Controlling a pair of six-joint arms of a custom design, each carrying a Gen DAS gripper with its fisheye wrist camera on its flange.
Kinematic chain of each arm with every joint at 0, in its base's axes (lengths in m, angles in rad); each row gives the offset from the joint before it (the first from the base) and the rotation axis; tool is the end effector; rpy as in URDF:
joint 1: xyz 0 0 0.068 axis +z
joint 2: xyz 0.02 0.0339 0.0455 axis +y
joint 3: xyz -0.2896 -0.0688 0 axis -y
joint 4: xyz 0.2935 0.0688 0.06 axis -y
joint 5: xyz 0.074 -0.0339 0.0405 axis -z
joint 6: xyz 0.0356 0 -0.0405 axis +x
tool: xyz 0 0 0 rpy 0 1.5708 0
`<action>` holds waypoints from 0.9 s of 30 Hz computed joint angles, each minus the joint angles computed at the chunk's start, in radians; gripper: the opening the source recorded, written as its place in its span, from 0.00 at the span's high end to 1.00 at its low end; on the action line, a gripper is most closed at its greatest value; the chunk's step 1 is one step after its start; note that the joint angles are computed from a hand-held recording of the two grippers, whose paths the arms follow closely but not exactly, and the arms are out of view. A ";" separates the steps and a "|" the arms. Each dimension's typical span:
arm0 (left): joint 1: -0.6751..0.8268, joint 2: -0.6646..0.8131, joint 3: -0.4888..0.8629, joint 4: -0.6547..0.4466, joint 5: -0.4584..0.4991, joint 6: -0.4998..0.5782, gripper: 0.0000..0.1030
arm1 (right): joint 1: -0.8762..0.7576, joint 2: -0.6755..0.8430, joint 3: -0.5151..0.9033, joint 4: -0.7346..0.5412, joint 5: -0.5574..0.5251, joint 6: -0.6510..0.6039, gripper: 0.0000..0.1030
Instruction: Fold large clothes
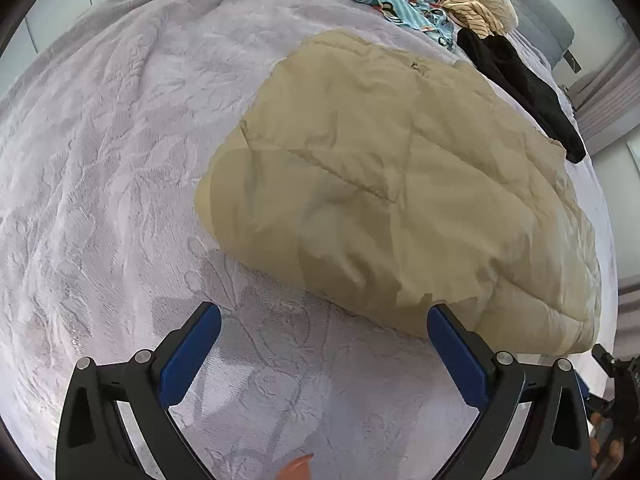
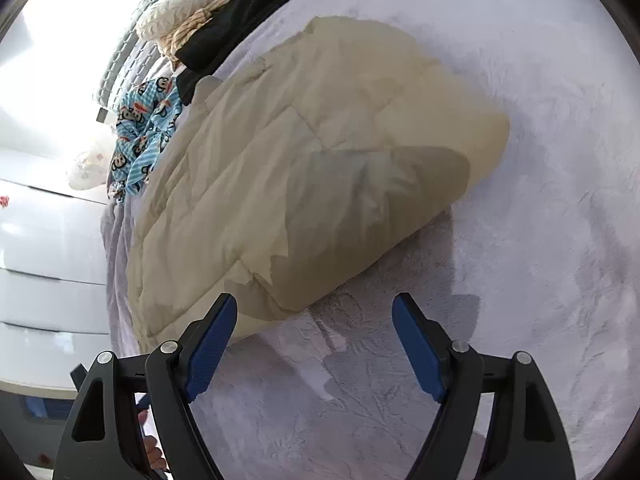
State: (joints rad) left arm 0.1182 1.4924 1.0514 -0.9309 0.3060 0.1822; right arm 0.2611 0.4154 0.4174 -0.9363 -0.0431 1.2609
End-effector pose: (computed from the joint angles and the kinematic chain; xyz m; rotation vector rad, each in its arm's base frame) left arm 0.3088 0.0259 0.2254 0.1362 2.8713 -0.3953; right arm 0.1093 0.0308 0.2028 1.2475 2.3231 0.6402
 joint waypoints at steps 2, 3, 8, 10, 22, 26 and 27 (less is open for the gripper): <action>0.001 0.011 -0.001 0.010 -0.007 -0.021 0.00 | -0.027 -0.013 -0.026 0.025 -0.033 0.003 0.20; -0.001 0.012 -0.008 0.030 -0.024 -0.042 0.00 | -0.056 -0.017 -0.042 0.040 -0.061 -0.006 0.19; 0.024 0.055 -0.001 0.055 0.035 -0.090 0.00 | -0.131 -0.005 -0.110 0.155 -0.152 -0.014 0.00; 0.048 0.103 0.030 0.036 0.119 -0.093 0.00 | -0.146 0.007 -0.126 0.199 -0.168 -0.014 0.00; 0.005 0.322 0.176 0.091 0.328 -0.210 0.00 | -0.392 0.188 -0.210 0.595 -0.377 0.010 0.00; -0.030 0.370 0.203 0.182 0.307 -0.294 0.00 | -0.435 0.380 -0.222 0.849 -0.437 0.026 0.00; -0.037 0.386 0.217 0.203 0.299 -0.319 0.02 | -0.444 0.435 -0.229 0.920 -0.450 0.042 0.00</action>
State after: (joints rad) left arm 0.0817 1.8787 1.2681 -0.7282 0.6051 -0.1367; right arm -0.1828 0.8499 0.1886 -0.0160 -0.4936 1.3030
